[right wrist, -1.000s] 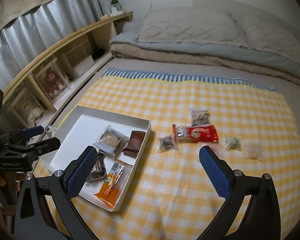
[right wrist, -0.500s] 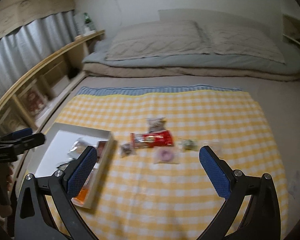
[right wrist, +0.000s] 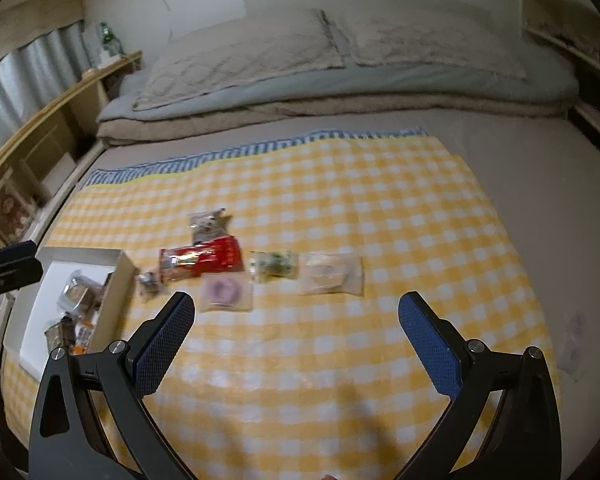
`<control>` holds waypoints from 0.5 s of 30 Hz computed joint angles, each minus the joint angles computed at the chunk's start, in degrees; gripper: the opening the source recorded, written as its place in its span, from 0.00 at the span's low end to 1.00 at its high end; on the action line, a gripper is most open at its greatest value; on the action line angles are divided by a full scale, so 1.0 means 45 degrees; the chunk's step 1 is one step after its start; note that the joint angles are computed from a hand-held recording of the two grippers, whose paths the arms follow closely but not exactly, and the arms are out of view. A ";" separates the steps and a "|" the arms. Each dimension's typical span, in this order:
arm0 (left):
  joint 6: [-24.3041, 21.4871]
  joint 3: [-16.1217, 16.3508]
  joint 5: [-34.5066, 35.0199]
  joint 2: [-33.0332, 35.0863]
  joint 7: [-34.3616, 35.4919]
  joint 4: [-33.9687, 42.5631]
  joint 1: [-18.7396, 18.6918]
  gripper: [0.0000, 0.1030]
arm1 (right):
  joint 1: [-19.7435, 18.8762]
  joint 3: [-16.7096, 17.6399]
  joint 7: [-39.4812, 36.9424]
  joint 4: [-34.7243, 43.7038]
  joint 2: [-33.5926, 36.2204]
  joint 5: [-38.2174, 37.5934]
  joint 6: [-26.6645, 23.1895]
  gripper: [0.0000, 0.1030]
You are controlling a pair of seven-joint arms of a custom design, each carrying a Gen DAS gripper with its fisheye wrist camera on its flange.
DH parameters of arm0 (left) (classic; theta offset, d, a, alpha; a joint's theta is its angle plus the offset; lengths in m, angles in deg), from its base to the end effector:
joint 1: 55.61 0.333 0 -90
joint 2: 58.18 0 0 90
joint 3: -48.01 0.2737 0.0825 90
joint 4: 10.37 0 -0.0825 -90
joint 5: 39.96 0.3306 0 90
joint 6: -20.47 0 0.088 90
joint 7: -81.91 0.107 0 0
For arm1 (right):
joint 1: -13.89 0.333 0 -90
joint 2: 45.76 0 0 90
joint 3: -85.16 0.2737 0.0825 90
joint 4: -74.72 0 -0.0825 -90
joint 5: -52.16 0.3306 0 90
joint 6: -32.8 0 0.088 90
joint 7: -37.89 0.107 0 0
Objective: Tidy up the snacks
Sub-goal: 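Move both tools over the loose snacks on the gingham sheet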
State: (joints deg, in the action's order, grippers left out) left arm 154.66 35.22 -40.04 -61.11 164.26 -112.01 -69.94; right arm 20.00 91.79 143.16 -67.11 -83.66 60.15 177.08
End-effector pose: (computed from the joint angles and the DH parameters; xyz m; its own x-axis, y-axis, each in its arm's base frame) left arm 0.4809 -0.2496 0.6053 -0.3551 -0.9324 0.0673 -0.7772 0.2545 -0.5755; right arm 0.3644 0.0893 0.5737 -0.0430 -0.9719 -0.2315 -0.7767 0.1783 -0.6041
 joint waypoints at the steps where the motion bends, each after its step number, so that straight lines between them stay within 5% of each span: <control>1: -0.0128 0.0030 -0.0140 0.0405 0.0276 0.0378 0.0010 0.90 | 0.0032 -0.0134 -0.0106 -0.0041 0.0153 0.0078 0.0119 1.00; 8: -0.1538 -0.0187 -0.1281 0.3752 0.1893 0.4028 0.0490 0.89 | 0.0149 -0.0814 -0.0628 0.0239 0.1956 0.0862 0.1179 1.00; 15: -0.4240 -0.0033 0.0396 0.7370 0.2355 0.8477 0.0106 0.89 | 0.0561 -0.1282 -0.1460 0.0922 0.3377 0.2026 0.1562 1.00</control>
